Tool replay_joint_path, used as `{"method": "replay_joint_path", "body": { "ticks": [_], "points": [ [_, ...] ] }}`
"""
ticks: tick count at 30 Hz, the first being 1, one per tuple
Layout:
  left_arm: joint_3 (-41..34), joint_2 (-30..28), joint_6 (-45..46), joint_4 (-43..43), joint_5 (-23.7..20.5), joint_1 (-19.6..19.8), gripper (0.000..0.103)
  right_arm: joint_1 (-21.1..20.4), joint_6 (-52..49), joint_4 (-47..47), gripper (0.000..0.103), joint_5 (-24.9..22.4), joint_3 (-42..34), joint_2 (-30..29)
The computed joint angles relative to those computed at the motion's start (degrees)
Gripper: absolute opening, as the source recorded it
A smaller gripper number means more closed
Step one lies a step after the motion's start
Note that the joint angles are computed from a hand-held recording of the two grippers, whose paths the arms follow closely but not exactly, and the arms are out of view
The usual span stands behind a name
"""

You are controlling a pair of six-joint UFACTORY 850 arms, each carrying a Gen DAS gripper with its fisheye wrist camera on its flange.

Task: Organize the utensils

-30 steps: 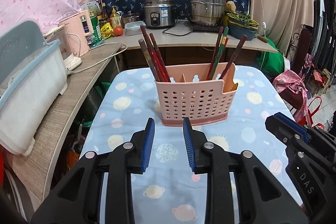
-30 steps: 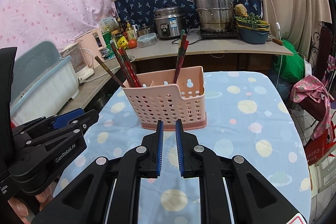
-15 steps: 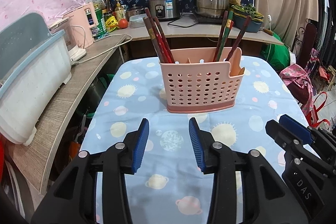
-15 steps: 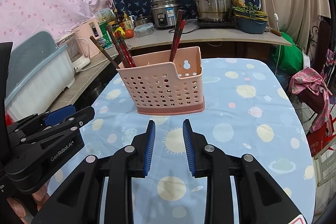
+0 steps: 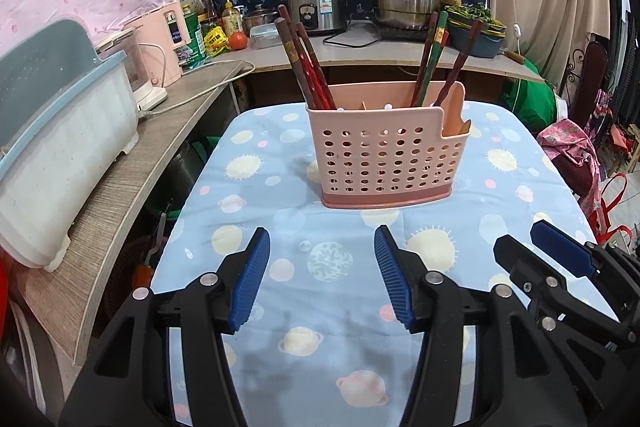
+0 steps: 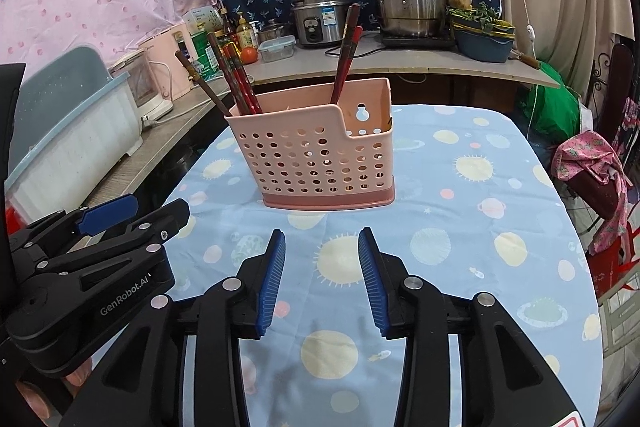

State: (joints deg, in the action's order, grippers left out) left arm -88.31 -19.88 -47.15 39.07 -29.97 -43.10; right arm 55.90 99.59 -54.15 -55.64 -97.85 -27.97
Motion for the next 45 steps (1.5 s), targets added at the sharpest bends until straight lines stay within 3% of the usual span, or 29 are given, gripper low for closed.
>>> {"method": "replay_joint_path", "body": {
  "ticks": [17, 26, 33, 45],
  "points": [
    [-0.38, -1.06, -0.65, 0.16, -0.5, 0.16, 0.062, -0.71, -0.74, 0.74, 0.048, 0.18, -0.7, -0.75],
    [-2.37, -2.96, -2.5, 1.89, -1.79, 0.66, 0.077, -1.94, -0.33, 1.43, 0.06, 1.22, -0.03, -0.63],
    [-3.54, -4.16, -3.32, 3.11, -2.19, 0.87, 0.085, -2.59, -1.19, 2.07, 0.061, 0.83, -0.38, -1.03],
    [-4.44, -5.07, -3.02, 2.89, -2.63, 1.18, 0.089, -3.19, -2.13, 2.73, 0.069, 0.29, -0.8, -1.55]
  ]
}}
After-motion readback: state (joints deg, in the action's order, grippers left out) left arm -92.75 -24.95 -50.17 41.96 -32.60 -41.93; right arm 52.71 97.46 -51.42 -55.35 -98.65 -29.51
